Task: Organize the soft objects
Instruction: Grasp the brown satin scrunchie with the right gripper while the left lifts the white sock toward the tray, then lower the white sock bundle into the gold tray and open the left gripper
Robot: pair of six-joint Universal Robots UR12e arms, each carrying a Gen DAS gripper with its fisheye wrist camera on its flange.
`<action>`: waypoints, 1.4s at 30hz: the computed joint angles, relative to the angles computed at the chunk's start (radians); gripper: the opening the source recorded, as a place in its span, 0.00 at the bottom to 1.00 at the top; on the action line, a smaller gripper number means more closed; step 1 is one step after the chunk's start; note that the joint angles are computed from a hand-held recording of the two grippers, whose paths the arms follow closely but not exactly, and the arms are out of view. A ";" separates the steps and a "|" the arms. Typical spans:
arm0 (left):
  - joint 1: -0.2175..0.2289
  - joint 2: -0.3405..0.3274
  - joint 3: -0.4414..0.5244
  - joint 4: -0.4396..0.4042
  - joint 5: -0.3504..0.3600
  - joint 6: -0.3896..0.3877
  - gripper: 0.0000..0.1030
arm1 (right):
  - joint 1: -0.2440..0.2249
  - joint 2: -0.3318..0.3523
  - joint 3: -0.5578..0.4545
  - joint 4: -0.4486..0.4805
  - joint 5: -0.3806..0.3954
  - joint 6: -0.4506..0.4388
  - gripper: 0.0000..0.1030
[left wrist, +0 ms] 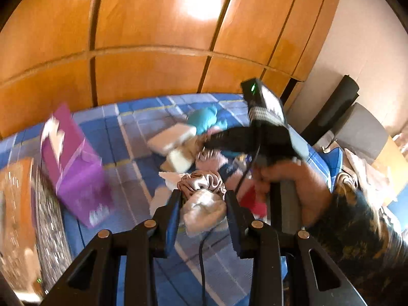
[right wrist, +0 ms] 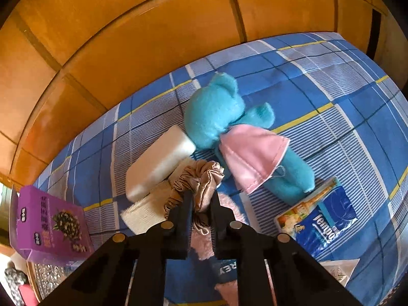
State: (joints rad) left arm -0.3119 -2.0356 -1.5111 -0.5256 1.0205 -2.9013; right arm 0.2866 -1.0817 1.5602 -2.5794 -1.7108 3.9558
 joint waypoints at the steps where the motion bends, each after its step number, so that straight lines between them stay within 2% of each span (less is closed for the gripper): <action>1: -0.003 -0.007 0.015 0.005 0.007 0.001 0.33 | 0.001 0.002 -0.002 -0.001 0.004 -0.006 0.10; 5: -0.016 -0.046 0.103 0.019 0.051 -0.020 0.33 | 0.012 0.007 -0.013 0.006 -0.020 -0.040 0.10; 9: -0.013 -0.095 0.213 0.031 0.123 -0.095 0.33 | 0.021 0.013 -0.026 0.018 -0.048 -0.079 0.10; 13: 0.009 -0.126 0.285 0.057 0.247 -0.166 0.33 | 0.028 0.025 -0.044 0.040 -0.055 -0.128 0.10; 16: 0.040 -0.123 0.291 0.073 0.338 -0.222 0.33 | 0.034 0.037 -0.063 0.064 -0.060 -0.170 0.10; 20: 0.088 -0.080 0.218 0.098 0.417 -0.257 0.33 | 0.043 0.050 -0.086 0.106 -0.089 -0.202 0.10; 25: 0.160 0.015 0.033 0.185 0.485 -0.283 0.34 | 0.045 0.054 -0.092 0.124 -0.099 -0.203 0.10; 32: 0.247 0.118 -0.195 0.237 0.525 -0.418 0.34 | 0.047 0.060 -0.097 0.137 -0.106 -0.197 0.10; 34: 0.255 0.128 -0.236 0.222 0.532 -0.447 0.34 | 0.051 0.064 -0.103 0.148 -0.121 -0.205 0.10; 39: 0.246 0.134 -0.295 0.198 0.530 -0.463 0.34 | 0.062 0.074 -0.116 0.165 -0.166 -0.232 0.10; 42: 0.235 0.135 -0.310 0.188 0.523 -0.444 0.36 | 0.066 0.078 -0.119 0.165 -0.183 -0.247 0.10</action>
State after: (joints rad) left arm -0.0774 -1.9007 -1.8212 -0.3377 1.5439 -3.3450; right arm 0.3530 -1.0041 1.4416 -2.4146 -1.8943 3.7090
